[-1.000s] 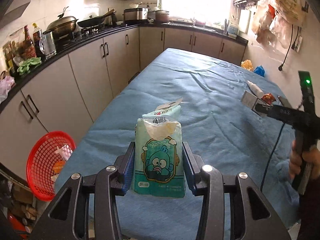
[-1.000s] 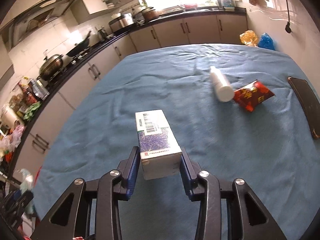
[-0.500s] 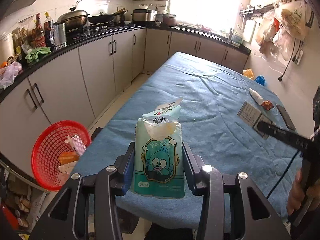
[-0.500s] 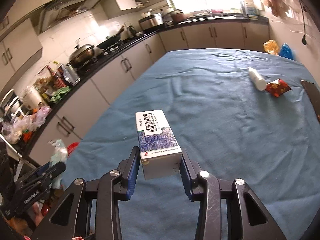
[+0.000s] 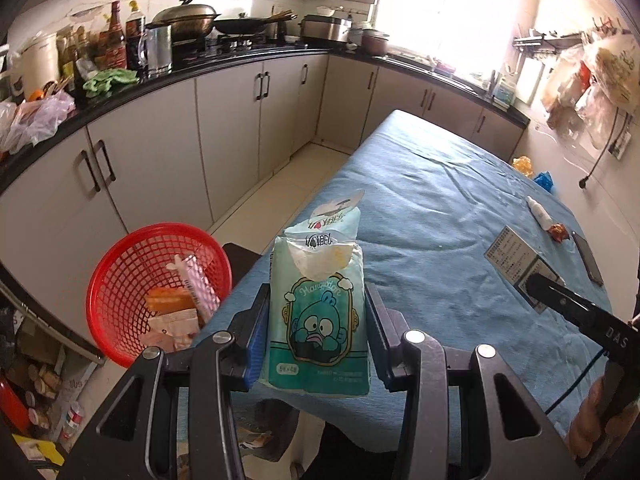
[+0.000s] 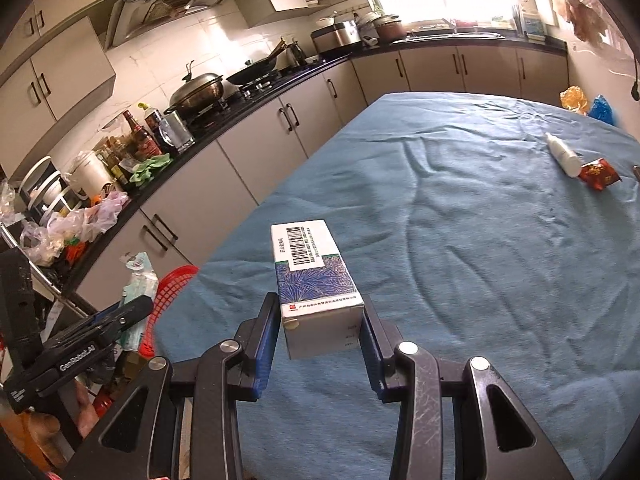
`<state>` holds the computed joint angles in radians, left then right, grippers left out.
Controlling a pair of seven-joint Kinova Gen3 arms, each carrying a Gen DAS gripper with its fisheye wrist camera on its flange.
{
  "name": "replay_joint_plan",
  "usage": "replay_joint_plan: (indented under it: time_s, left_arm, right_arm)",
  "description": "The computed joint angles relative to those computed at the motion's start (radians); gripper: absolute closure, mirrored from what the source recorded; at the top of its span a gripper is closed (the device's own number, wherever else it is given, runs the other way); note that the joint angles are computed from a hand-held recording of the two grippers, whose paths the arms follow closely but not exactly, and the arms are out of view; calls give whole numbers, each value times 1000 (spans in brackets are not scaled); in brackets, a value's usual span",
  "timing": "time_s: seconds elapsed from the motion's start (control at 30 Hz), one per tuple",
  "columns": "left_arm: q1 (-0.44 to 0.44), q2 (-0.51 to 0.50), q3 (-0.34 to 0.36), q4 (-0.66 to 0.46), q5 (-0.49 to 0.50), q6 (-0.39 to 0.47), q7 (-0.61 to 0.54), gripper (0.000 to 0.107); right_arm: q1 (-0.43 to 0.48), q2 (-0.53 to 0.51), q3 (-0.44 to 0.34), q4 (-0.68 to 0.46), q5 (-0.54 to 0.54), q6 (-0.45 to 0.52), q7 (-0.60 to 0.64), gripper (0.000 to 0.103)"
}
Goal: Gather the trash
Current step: 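Carry the green tissue pack to the red basket with the left gripper while the right carries the blue box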
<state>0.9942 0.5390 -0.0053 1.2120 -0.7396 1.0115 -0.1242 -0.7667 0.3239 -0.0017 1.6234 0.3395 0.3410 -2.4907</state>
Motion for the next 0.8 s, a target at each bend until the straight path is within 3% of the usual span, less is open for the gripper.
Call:
replay_joint_plan:
  time_s: [0.3,0.8]
  left_arm:
    - [-25,-45,-3,91,-9,-40,74,65]
    - [-112,-156,31,301,-53,-89,239,65]
  right_arm:
    - [-18,49,-20,-67,-23,18,55,61]
    - [-20,203,-94,-322,-150,121,244,61]
